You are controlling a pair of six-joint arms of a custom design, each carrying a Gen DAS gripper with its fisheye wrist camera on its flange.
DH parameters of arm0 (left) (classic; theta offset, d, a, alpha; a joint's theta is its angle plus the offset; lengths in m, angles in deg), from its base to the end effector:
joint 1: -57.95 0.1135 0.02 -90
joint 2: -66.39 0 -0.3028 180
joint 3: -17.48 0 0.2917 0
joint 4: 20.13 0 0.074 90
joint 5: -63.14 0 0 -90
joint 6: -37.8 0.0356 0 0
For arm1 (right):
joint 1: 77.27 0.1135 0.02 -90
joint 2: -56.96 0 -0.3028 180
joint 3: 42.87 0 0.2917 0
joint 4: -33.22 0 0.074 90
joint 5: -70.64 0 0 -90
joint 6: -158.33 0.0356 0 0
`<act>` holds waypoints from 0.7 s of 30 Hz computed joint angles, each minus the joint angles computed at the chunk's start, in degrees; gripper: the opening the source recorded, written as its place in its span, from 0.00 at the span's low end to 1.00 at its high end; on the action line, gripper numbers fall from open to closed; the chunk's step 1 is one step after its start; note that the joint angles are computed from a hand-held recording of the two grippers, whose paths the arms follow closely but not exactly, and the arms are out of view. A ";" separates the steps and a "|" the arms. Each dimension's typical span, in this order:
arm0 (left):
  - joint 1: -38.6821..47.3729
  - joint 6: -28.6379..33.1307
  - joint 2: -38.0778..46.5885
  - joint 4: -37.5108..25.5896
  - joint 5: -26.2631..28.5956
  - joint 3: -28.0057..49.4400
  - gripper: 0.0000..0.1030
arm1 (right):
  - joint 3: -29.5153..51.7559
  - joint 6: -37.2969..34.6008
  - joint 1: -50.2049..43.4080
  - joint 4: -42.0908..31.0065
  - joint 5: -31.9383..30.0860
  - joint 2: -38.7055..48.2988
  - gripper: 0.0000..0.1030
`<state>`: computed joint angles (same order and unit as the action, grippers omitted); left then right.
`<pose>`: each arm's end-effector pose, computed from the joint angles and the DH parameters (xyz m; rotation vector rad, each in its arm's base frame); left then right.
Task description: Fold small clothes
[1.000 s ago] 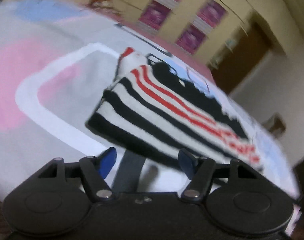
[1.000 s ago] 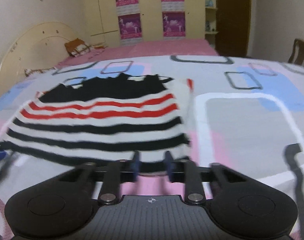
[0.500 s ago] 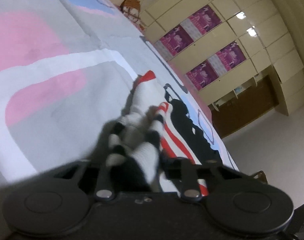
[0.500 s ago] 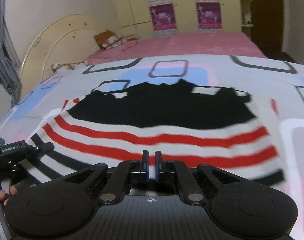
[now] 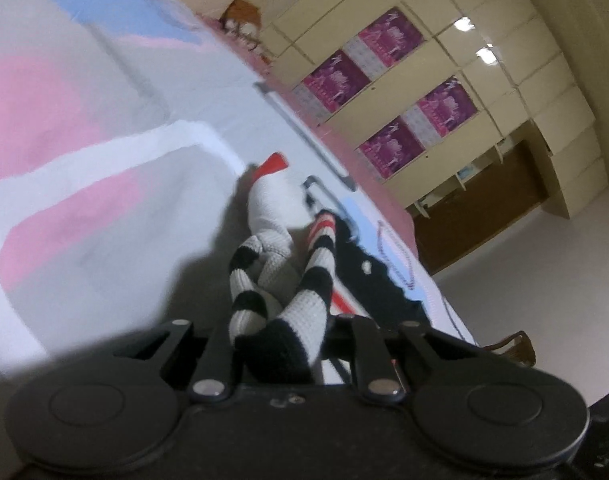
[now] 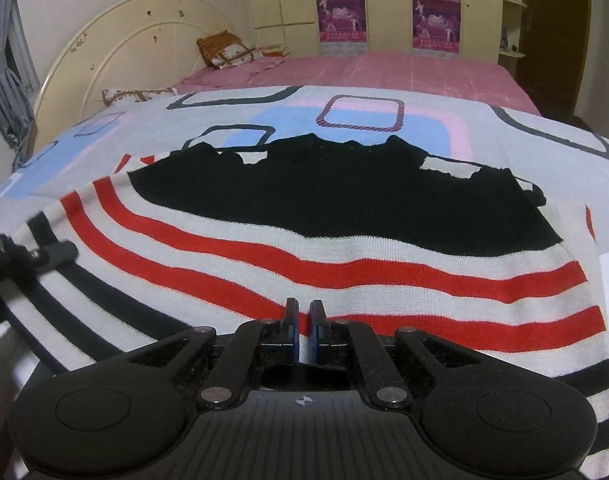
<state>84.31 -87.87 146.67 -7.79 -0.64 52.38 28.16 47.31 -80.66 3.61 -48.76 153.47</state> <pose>0.2423 0.1025 0.1466 -0.8627 1.9548 -0.5854 0.3781 -0.0049 0.2027 -0.5653 2.3489 0.4573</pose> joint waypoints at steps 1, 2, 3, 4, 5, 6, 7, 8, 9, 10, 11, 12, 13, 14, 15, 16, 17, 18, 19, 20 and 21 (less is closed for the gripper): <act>-1.49 1.22 -2.02 -2.76 -1.60 0.92 0.15 | 0.37 0.11 -0.21 -0.35 -0.43 0.31 0.04; -3.36 2.30 -3.68 -5.50 -3.30 2.28 0.15 | 0.97 0.06 -0.62 -1.21 -1.15 0.57 0.04; -5.01 3.36 -5.63 -7.91 -4.58 3.21 0.15 | 1.90 0.55 -1.37 -2.39 -2.44 1.02 0.04; -7.02 4.15 -7.27 -9.82 -5.84 4.27 0.15 | 2.87 1.78 -2.39 -3.52 -4.18 1.21 0.04; -9.14 5.04 -8.92 -11.82 -7.20 5.34 0.15 | 3.34 3.19 -3.84 -3.76 -6.03 1.36 0.04; -11.80 5.74 -10.17 -13.72 -8.96 6.67 0.15 | 3.96 4.27 -5.54 -4.24 -8.08 1.61 0.04; -15.11 6.40 -11.20 -15.66 -11.06 8.26 0.14 | 4.79 4.82 -7.46 -4.97 -10.11 2.03 0.04; -18.18 7.13 -11.96 -17.41 -12.92 9.83 0.14 | 5.72 4.98 -9.47 -5.55 -11.61 2.34 0.04; -21.41 7.89 -12.16 -18.97 -14.84 11.60 0.14 | 6.77 4.86 -11.47 -6.14 -12.87 2.80 0.04; -25.47 8.71 -12.00 -20.69 -17.22 13.67 0.14 | 8.55 4.68 -13.96 -7.27 -14.28 3.69 0.04; -28.60 9.84 -11.45 -22.18 -18.97 15.51 0.15 | 10.20 4.75 -16.08 -8.13 -15.47 4.52 0.04; -32.39 11.21 -10.16 -23.44 -21.25 17.72 0.15 | 12.41 5.21 -18.63 -9.05 -16.78 5.69 0.04; -35.97 12.73 -8.15 -24.75 -23.17 20.15 0.15 | 14.48 5.60 -20.87 -10.01 -17.82 6.80 0.04; -39.17 14.34 -5.80 -27.32 -24.83 22.94 0.15 | 16.78 5.83 -23.01 -11.17 -18.83 8.17 0.04; -42.66 15.62 -2.95 -30.17 -27.14 25.86 0.15 | 19.23 5.95 -25.06 -12.63 -19.85 9.60 0.04; -46.02 16.46 0.49 -31.89 -29.08 28.44 0.15 | 22.17 6.10 -26.96 -14.61 -20.92 11.42 0.05; -48.40 17.51 4.15 -34.49 -29.68 31.23 0.15 | 25.65 5.73 -28.79 -17.67 -22.36 13.70 0.04; -50.21 18.60 8.85 -37.63 -28.95 34.51 0.15 | 29.23 4.95 -30.35 -21.38 -23.99 16.11 0.05; -51.87 18.78 13.51 -39.28 -27.71 36.94 0.22 | 32.14 4.45 -31.68 -24.34 -25.67 18.29 0.05; -53.59 18.95 17.08 -39.64 -27.62 38.20 0.31 | 34.49 3.47 -32.67 -26.92 -26.77 20.06 0.09; -55.69 19.80 18.93 -38.23 -30.53 38.07 0.45 | 35.75 3.88 -33.14 -27.64 -25.85 20.76 0.46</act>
<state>28.62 -68.07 165.60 -46.02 -31.17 90.45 63.91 51.18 -113.80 -24.03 -74.62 174.23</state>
